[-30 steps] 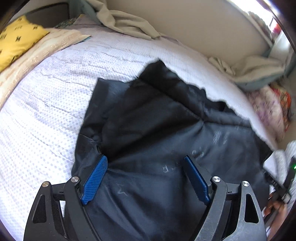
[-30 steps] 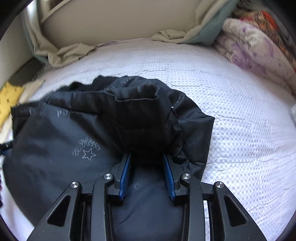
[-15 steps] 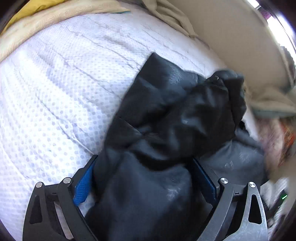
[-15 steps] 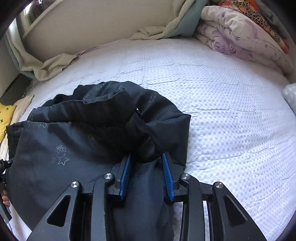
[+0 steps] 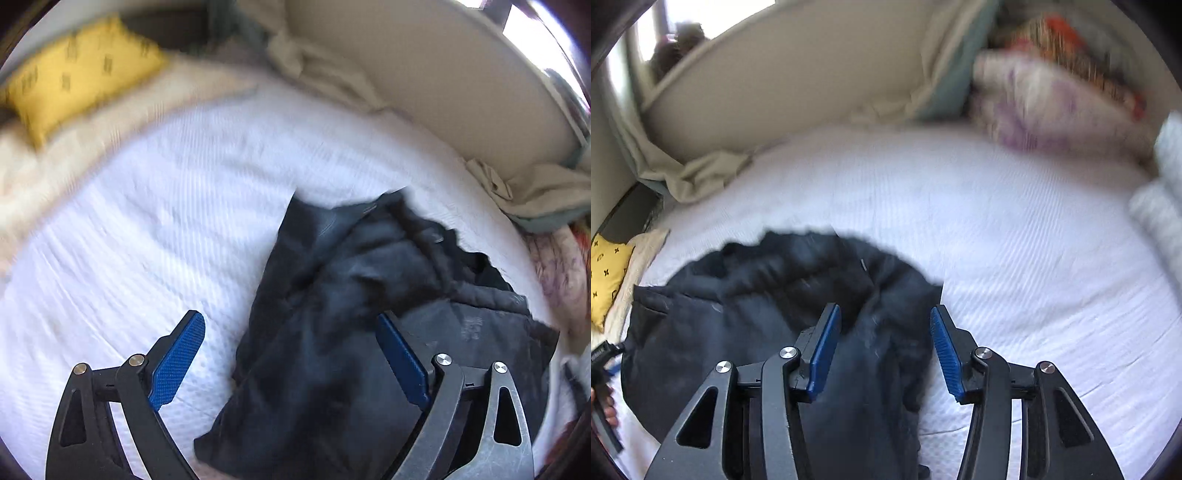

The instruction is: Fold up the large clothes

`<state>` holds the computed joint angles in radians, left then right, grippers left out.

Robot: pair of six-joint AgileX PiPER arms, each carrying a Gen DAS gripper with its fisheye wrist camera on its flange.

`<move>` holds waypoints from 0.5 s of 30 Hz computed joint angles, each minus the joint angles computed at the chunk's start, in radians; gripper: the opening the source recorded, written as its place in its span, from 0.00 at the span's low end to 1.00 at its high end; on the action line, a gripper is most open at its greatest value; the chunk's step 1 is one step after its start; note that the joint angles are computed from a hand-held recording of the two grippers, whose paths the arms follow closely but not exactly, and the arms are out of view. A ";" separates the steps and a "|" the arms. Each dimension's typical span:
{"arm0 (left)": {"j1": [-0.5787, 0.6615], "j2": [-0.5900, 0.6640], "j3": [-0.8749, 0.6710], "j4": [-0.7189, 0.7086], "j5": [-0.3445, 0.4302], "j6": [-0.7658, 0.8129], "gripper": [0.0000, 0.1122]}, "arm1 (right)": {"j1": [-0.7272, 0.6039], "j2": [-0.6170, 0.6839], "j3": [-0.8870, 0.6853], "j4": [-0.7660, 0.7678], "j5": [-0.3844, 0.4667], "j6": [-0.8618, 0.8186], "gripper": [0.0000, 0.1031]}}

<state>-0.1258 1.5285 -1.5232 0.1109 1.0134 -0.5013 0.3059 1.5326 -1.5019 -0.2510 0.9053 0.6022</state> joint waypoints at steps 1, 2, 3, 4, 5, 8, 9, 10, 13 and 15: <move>-0.050 -0.025 0.003 0.040 -0.008 -0.014 0.85 | 0.038 -0.023 -0.008 -0.038 0.006 0.016 0.47; -0.102 -0.051 0.013 0.063 -0.019 -0.014 0.85 | 0.063 -0.033 -0.013 -0.046 0.008 0.018 0.47; -0.169 -0.067 0.016 0.091 -0.025 -0.009 0.85 | 0.096 -0.043 -0.013 -0.051 0.012 0.021 0.47; -0.227 -0.068 0.012 0.121 -0.021 -0.011 0.85 | 0.131 -0.043 -0.016 -0.049 0.018 0.014 0.47; -0.296 -0.064 0.013 0.161 -0.015 -0.010 0.85 | 0.172 -0.041 -0.014 -0.052 0.026 0.009 0.47; -0.440 -0.027 0.057 0.283 0.011 -0.047 0.85 | 0.294 -0.018 0.021 -0.097 0.047 0.046 0.47; -0.463 -0.015 0.076 0.301 0.024 -0.057 0.85 | 0.307 -0.015 0.038 -0.102 0.046 0.052 0.47; -0.473 0.016 0.089 0.299 0.029 -0.057 0.85 | 0.338 0.001 0.060 -0.126 0.052 0.083 0.47; -0.436 -0.004 0.196 0.265 -0.052 -0.076 0.90 | 0.398 0.043 0.098 -0.224 0.053 0.160 0.47; -0.405 -0.001 0.204 0.223 -0.078 -0.071 0.91 | 0.424 0.047 0.138 -0.272 0.035 0.203 0.47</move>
<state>-0.5307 1.5279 -1.3190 0.3336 0.9357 -0.5726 0.7296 1.5794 -1.3638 -0.5234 0.9403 0.8051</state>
